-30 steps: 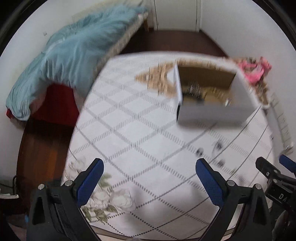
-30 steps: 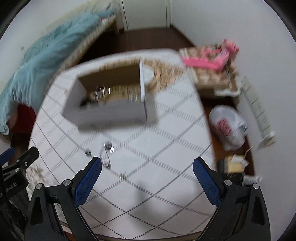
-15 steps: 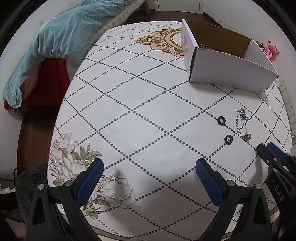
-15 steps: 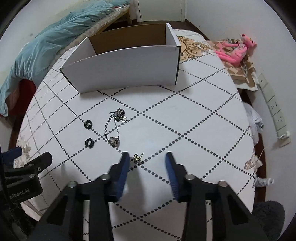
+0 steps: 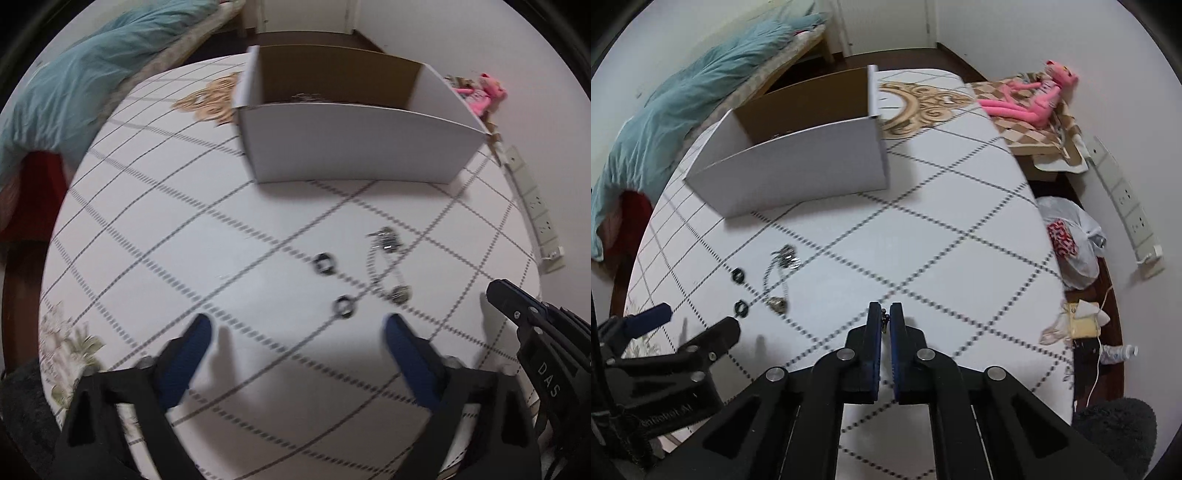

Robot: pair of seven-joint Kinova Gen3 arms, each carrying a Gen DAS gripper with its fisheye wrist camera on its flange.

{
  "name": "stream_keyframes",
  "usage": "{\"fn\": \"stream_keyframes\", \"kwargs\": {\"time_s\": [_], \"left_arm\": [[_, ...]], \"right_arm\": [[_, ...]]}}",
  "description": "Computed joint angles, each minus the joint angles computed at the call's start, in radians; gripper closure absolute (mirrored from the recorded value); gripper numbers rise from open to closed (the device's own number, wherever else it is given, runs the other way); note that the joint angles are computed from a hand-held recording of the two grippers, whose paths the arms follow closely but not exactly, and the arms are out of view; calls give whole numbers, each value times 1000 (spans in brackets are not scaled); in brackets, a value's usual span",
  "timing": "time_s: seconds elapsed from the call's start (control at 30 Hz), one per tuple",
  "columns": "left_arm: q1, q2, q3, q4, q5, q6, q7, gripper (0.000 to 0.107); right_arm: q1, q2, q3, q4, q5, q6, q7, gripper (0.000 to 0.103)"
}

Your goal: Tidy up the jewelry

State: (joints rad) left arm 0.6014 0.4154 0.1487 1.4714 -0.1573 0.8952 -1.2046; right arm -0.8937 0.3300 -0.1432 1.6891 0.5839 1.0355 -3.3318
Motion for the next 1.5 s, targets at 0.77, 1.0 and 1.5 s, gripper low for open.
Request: {"fn": "stream_keyframes", "kwargs": {"time_s": [0.77,1.0,1.5], "left_arm": [[-28,-66,19,37,46,-77,-69,98],[-83,-91,31,-65,89,-66,-117,98],[-145,235,24,-675,237,263,-258,97]], "right_arm": [[3,-48,-13,-2,60,45,-47,100],[16,-72,-17,-75,127,71,6,100],[354,34,-12,-302,-128,-108,532,100]]}}
